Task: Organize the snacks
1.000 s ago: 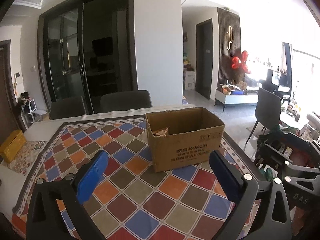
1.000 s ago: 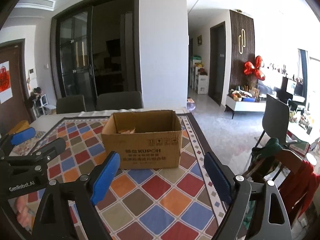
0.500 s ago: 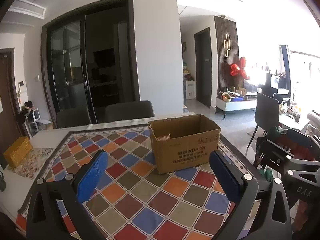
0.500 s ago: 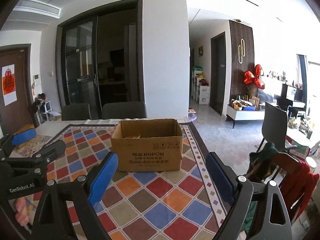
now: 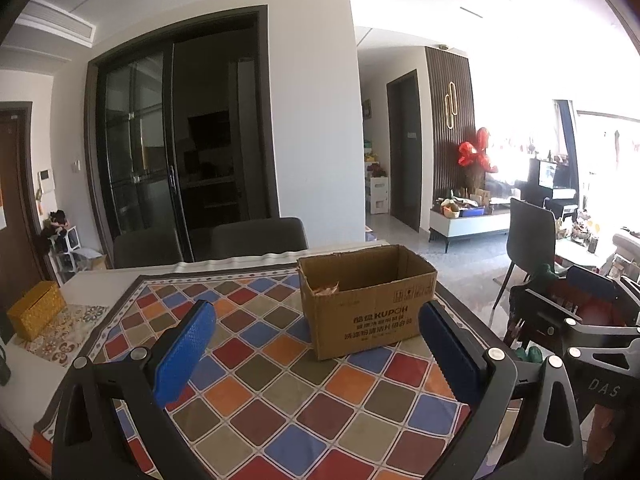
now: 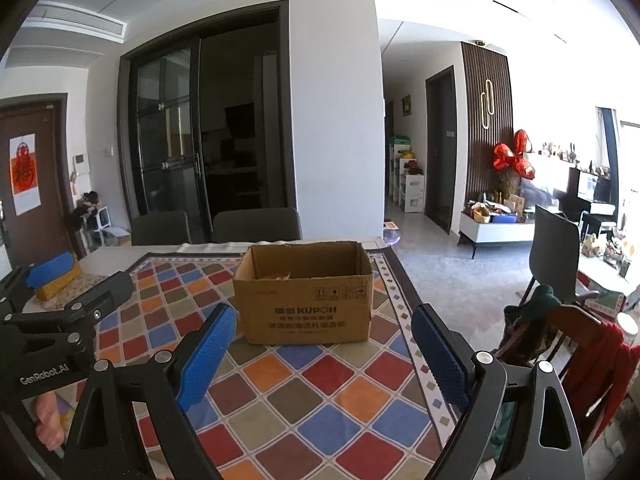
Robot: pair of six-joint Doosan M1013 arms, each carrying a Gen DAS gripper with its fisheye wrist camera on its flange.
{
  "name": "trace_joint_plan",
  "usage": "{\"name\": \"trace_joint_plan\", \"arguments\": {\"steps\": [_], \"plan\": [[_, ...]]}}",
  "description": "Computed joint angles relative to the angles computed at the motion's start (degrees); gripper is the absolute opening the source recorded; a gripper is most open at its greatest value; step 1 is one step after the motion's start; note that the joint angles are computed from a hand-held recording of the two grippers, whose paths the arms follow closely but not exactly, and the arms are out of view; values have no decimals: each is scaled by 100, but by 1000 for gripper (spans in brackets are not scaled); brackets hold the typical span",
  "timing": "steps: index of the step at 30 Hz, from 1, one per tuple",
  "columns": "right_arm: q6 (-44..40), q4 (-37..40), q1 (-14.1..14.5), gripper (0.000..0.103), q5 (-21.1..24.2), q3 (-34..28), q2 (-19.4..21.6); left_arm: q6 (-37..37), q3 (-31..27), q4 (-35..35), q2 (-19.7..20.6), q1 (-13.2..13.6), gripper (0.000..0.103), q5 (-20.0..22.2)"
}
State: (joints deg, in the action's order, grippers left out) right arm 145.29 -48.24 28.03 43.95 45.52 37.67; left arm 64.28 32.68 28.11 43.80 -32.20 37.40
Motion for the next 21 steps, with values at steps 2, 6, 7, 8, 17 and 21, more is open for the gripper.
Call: {"name": "trace_joint_plan", "arguments": {"steps": [2, 6, 7, 8, 17, 21], "plan": [[21, -22, -3, 90, -13, 19, -14, 0, -1, 17, -2, -3, 103, -17], [16, -29, -1, 90, -3, 20, -20, -29, 53, 43, -29, -10, 103, -38], [16, -29, -1, 90, -3, 20, -20, -53, 62, 61, -32, -10, 103, -48], [7, -24, -2, 90, -10, 21, -21, -51, 61, 57, -31, -11, 103, -44], [-24, -7, 3, 90, 10, 5, -19, -102, 79, 90, -35, -17, 103, -31], [-54, -7, 3, 90, 14, 7, -25, -90, 71, 86, -32, -14, 103, -27]]}}
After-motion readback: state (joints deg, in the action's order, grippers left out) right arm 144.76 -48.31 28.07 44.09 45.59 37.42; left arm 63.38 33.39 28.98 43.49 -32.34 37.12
